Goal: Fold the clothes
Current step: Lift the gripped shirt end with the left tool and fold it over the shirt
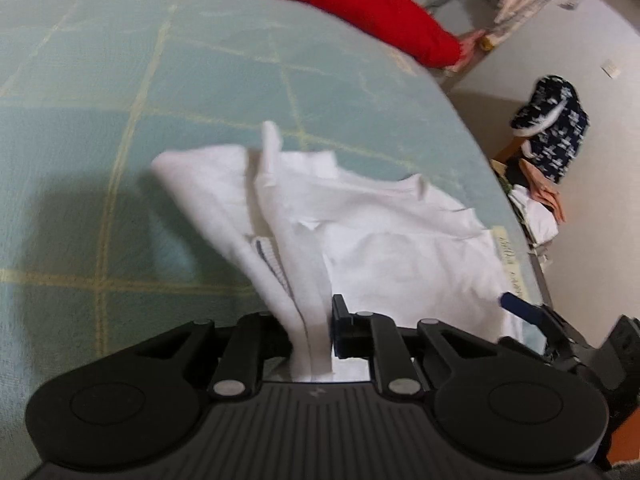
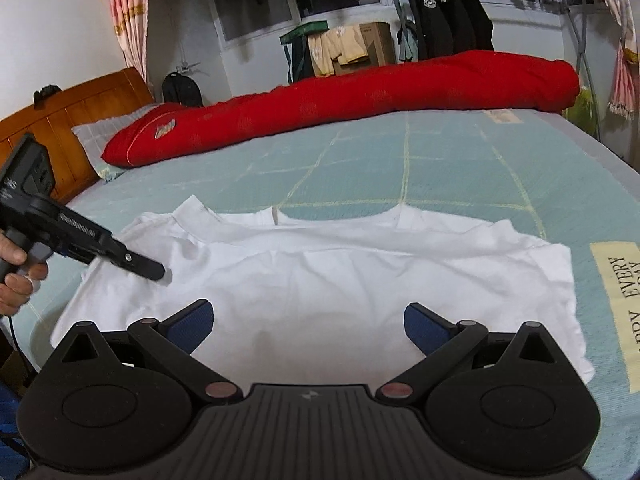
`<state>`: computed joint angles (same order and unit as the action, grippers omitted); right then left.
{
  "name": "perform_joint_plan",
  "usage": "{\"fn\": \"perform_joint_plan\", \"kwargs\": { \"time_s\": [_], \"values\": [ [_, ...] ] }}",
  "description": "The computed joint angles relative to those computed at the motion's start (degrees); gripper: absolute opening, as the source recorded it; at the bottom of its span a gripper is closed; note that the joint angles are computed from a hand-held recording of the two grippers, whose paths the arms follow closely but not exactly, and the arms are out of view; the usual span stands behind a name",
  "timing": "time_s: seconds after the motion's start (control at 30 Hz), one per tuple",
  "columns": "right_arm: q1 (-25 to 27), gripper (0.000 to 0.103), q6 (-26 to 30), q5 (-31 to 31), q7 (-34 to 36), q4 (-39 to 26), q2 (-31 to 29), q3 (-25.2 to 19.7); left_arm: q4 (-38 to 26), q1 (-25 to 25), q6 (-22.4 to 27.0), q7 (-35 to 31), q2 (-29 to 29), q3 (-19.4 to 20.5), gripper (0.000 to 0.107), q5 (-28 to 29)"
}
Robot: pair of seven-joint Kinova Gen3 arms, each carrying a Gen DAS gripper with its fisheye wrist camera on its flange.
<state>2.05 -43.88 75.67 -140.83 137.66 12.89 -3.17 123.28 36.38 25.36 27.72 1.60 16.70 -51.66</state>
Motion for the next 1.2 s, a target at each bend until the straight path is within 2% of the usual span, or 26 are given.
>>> {"fn": "perform_joint_plan", "kwargs": {
  "time_s": [0.33, 0.63, 0.73, 1.0, 1.2],
  "values": [
    [4.4, 0.103, -5.6, 1.6, 1.3, 0.8, 0.4, 2.0, -7.8, 0.9, 2.1, -7.7, 0.9, 0.6, 0.013, 1.5],
    [10.6, 0.103, -11.7, 3.5, 4.1, 1.7, 0.8, 5.1, -14.7, 3.0, -2.4, -14.4, 5.3, -3.1, 0.014, 4.8],
    [12.7, 0.103, -12.8, 3.4, 4.7, 1.8, 0.7, 6.0, -17.7, 3.6, -3.1, -18.8, 7.5, -4.1, 0.014, 7.9],
    [17.9, 0.103, -15.4, 2.7, 4.1, 0.6, 1.9, 7.9, -26.0, 2.6, -2.7, -33.4, 14.0, -3.5, 0.014, 19.1],
    [20.6, 0.103, -16.9, 1.6, 3.2, -0.3, 3.0, 8.4, -33.1, 2.3, 1.0, -42.9, 19.4, -2.8, 0.014, 26.4]
  ]
}}
